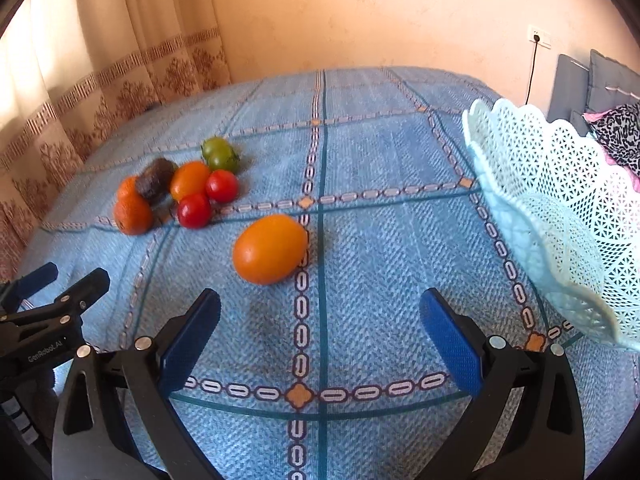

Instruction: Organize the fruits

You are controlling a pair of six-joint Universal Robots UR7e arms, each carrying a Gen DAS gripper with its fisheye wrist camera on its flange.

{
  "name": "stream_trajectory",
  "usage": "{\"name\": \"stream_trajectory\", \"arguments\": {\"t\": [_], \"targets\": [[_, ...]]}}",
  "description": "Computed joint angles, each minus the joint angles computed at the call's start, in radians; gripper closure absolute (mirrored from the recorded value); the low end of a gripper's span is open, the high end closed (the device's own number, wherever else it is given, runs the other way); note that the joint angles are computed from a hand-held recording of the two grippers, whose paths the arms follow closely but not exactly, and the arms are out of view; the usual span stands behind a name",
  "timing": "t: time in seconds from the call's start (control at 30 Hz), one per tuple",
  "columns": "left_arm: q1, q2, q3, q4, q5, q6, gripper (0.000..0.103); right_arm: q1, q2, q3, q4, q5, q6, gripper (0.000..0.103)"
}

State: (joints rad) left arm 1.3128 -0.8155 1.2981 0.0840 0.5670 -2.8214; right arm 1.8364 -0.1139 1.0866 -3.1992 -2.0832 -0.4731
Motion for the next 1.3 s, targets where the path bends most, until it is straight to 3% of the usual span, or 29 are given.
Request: {"name": "stream_trajectory", "arguments": {"t": [0.4,1.0,1.3], "targets": [[0.001,-0.02,0.033,-0.068,0.008,0.023,0.005,-0.009,-0.041,0.069,-0.069,0.061,0.0,0.002],[0.005,-0.029,0.037,-0.053,0.02,-0.013,0.005,-0.008,-0.041,0.074,-0.084,0.06,0.002,0.002],[0.012,-0.056,0.048,-0.033,0.049,-0.054,0.005,0.003,-0.031,0.026,0.006,0.037,0.014,0.002]]}}
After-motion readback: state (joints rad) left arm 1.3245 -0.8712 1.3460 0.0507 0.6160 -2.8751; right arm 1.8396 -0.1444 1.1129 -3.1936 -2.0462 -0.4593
